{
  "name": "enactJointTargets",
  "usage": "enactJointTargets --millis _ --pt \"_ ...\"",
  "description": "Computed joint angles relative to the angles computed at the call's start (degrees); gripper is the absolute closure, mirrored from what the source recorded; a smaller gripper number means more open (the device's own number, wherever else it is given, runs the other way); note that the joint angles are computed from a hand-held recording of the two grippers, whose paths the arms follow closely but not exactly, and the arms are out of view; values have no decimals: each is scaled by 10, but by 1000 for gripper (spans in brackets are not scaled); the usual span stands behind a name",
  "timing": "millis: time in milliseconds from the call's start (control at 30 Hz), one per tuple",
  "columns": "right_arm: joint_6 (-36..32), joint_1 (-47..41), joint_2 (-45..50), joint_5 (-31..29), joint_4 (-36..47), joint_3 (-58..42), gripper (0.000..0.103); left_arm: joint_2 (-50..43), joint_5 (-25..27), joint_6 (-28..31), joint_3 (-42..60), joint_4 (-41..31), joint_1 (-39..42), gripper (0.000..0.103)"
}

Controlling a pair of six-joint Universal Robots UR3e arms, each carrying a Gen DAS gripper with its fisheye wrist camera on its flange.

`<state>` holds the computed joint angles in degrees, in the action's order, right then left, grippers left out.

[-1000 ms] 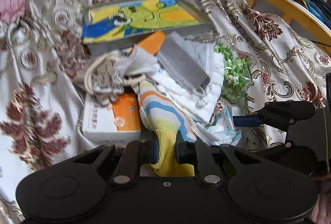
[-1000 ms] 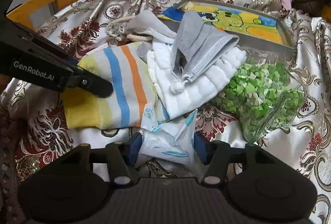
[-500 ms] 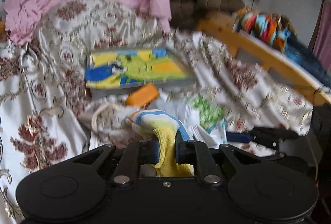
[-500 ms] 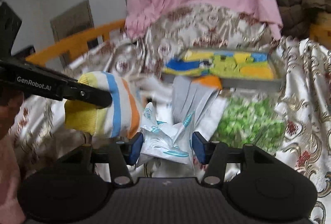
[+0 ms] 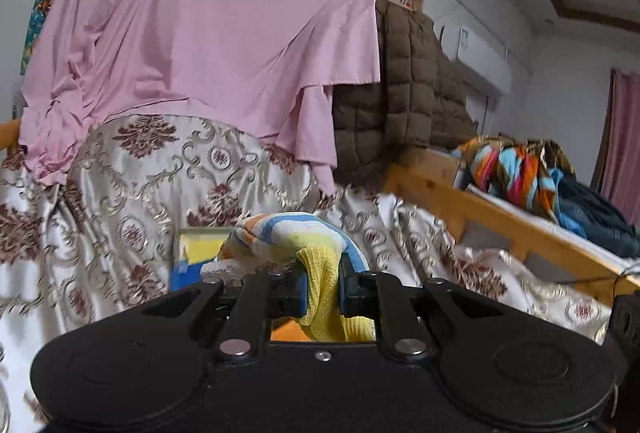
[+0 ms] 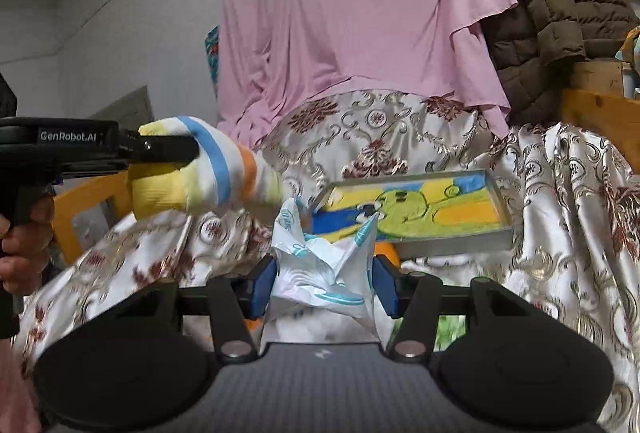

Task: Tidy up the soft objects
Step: 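Carry the towel and pad packet into the painted metal tray and release both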

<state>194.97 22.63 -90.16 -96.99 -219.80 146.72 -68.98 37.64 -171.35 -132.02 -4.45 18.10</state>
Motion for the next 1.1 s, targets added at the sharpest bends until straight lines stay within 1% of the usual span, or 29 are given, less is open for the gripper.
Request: enactJointTargets --millis 100,167,200,267,367,400,500,533,600,667,700,800,867,1000,1100 --pt "-12 -44 4 37 -5 -11 46 -60 -15 -27 35 31 -6 89" --pt "-16 -72 19 61 -15 -24 45 -95 -14 -47 52 52 -11 89" --pt "-17 -91 24 78 -15 -29 45 -117 -3 -57 65 68 -20 89" --pt "-20 -112 41 94 -26 -37 45 -175 28 -75 101 109 -45 89" --pt "-34 -139 71 111 -13 -78 44 -277 71 -88 185 145 -91 88" --pt "-40 -146 81 117 -5 -94 44 -320 94 -85 224 153 -112 88" --pt "-57 -164 122 134 37 -167 43 -423 145 -78 328 149 -153 88" --pt "-59 -170 139 139 58 -198 43 -455 156 -86 360 151 -161 88" --pt "-56 -180 169 149 106 -258 43 -522 177 -125 431 154 -176 88" --pt "-48 -186 204 154 155 -324 43 -579 186 -168 501 134 -181 88" --pt "-45 -188 222 151 192 -365 43 -606 192 -187 530 131 -183 88" --pt "-43 -189 273 144 289 -474 43 -664 192 -216 603 94 -179 88" --pt "-45 -184 311 131 363 -554 43 -691 195 -206 635 65 -176 88" --pt "-48 -175 378 113 464 -672 43 -722 206 -173 676 1 -174 88" --pt "-50 -161 421 83 520 -743 43 -741 199 -183 708 -49 -167 88"
